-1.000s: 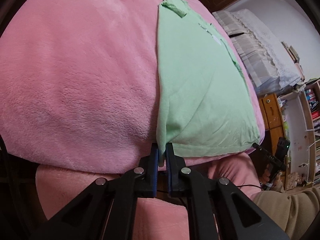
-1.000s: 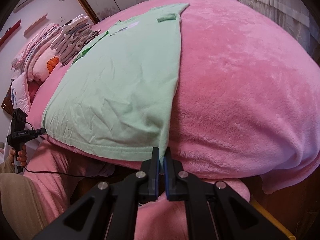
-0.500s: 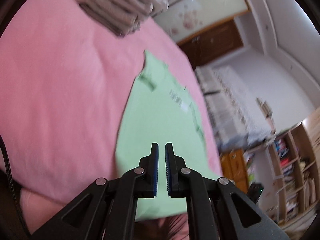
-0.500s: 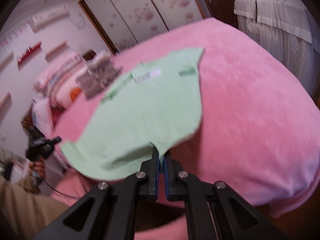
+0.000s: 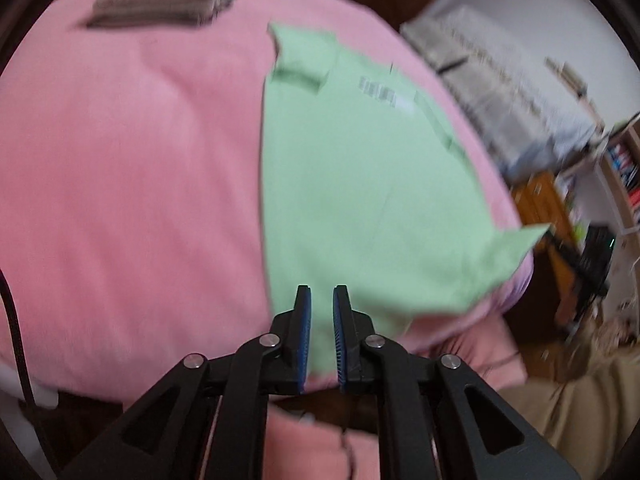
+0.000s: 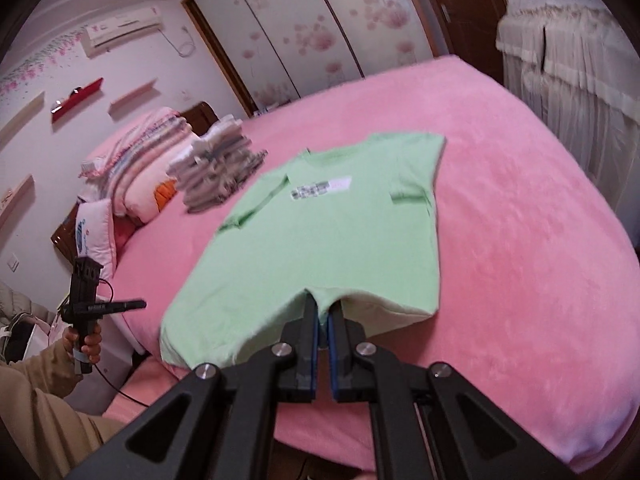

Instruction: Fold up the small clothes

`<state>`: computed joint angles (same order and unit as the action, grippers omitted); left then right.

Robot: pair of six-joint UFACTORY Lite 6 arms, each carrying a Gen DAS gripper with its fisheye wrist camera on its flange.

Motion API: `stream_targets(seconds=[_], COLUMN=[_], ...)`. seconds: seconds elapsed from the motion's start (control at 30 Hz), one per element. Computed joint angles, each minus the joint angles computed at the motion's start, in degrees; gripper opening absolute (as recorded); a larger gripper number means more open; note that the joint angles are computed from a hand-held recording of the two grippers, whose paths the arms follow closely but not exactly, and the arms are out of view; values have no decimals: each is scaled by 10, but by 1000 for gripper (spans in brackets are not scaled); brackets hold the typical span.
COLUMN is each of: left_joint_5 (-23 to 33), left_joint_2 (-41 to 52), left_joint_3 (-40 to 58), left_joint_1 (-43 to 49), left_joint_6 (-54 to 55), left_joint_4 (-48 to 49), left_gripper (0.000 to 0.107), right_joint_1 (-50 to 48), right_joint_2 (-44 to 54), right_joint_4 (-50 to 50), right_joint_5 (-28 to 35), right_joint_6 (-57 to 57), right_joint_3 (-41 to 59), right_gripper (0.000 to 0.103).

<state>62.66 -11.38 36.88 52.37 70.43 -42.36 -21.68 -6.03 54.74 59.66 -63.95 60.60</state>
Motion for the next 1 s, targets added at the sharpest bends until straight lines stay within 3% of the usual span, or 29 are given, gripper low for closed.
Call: stream_targets(seconds=[0.1, 0.37, 0.57, 0.9, 1.0], left_joint_5=[-7, -37, -80, -89, -92], left_joint_2=[14, 106, 138, 153, 148], left_joint_3=[-33, -62, -86, -109, -118], left_joint_1=[27, 71, 43, 7, 9], left_joint_6=[28, 102, 115, 123, 122], left_joint_4=[37, 42, -13, -81, -93], left_gripper=[15, 15, 15, 15, 4], right_joint_1=[-23, -40, -43, -39, -38], right_joint_2=[-16, -41, -46, -57, -54], right_joint_4=[-13, -49, -47, -51, -50], right_joint_5=[4, -20, -19, -24, -25], right_joint_6=[-9, -15, -19, -18, -20], right_joint_3=[-40, -109, -117, -136, -139], right_gripper=[4, 4, 4, 4, 4])
